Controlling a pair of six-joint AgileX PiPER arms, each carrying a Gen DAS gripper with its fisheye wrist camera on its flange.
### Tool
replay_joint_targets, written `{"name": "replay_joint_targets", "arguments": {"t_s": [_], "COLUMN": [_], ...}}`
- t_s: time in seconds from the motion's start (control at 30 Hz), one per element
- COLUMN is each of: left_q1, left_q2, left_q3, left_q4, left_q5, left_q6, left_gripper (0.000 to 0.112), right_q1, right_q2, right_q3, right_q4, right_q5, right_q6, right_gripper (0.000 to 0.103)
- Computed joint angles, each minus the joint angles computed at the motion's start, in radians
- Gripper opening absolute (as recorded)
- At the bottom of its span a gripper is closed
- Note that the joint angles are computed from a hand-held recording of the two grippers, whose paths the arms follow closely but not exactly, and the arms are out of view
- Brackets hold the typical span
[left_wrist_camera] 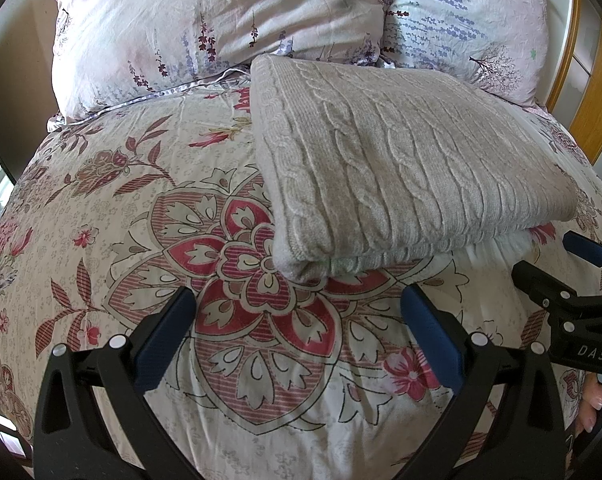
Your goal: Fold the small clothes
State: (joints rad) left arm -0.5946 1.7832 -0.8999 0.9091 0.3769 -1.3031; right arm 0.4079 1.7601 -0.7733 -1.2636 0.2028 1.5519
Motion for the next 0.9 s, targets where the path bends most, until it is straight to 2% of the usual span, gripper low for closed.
{"name": "replay_joint_targets", "arguments": {"t_s": [0.9], "left_q1": [0.001], "left_q2": [0.0], "left_q3": [0.001], "left_q4": [0.001], "left_q5": [-0.002], "left_q6": [0.001], "left_gripper": [0.101], "right_q1": [0.0], "right_q2": [0.001], "right_q3": [0.001], "right_q4": [-0.011], "right_q5": [0.0], "right_q6": [0.011], "right_gripper": [0.102]}}
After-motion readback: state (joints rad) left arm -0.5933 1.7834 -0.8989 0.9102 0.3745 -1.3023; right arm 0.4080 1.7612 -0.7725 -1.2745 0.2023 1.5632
